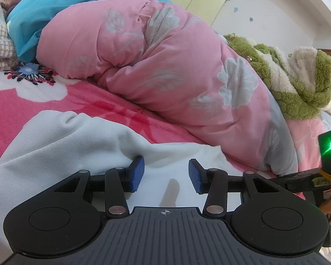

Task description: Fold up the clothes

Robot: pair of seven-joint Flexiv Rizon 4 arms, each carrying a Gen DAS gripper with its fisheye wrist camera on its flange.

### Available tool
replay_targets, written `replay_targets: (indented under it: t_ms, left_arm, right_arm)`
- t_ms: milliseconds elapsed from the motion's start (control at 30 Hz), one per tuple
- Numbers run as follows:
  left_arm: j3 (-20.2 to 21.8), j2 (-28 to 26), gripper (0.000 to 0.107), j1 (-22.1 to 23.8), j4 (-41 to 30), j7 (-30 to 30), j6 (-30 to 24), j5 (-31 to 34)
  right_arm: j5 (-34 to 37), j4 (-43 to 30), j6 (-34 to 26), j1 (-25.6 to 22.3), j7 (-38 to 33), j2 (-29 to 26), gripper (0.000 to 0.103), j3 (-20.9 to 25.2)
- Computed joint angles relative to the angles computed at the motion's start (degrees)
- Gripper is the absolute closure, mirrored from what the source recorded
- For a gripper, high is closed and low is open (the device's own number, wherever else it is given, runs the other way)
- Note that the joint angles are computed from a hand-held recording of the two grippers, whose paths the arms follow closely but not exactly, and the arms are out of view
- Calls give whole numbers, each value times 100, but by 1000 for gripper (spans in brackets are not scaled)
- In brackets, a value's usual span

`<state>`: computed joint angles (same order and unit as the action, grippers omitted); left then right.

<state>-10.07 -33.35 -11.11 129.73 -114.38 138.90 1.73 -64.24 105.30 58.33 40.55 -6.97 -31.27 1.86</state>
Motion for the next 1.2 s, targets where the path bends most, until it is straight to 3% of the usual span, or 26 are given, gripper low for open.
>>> replay_targets:
  t_ms: [100,233,300,433,533,667,833,867,1033,1133,1200]
  left_arm:
    - [-1,-10,62,13,-6,-7,4,19]
    - [4,-15,62,28,7,-10,33,41]
    - [1,-18,62,38,9,-15,38,52]
    - [1,-17,62,37,7,-10,34,51]
    - [3,-14,62,37,5,-3,25,49]
    - [4,-11,62,36,2,4,16,46]
    - [4,-8,62,36,0,13,7,42]
    - [5,-7,62,35,-1,16,3,41]
    - [-1,-11,62,50,-10,18,-2,52]
    - [-12,-7,62,69,-5,-4,1,73]
    - [-18,-4,62,74,-6,-15,-7,79]
  right_arm:
    - [-89,-209,-489,189,-59,-155,98,-77]
    - [-800,-262,-725,316,840,-246,97,-328]
    - [-789,-321,-913,269,1379,-273,95,-305]
    - [-1425,5,-694,61,2622,87,94,-265]
    - [-1726,476,-728,-139,3049,623,93,1]
    - [-1337,919,-245,-570,2907,1035,92,451]
    - [49,789,-191,-600,1848,675,92,646]
    - [160,734,-135,-569,1872,556,93,565]
    - [-808,641,-45,-383,3182,404,98,-74]
    - [-1345,821,-414,-387,3920,706,88,-66]
    - [-1747,1134,-388,-551,4430,1066,67,50]
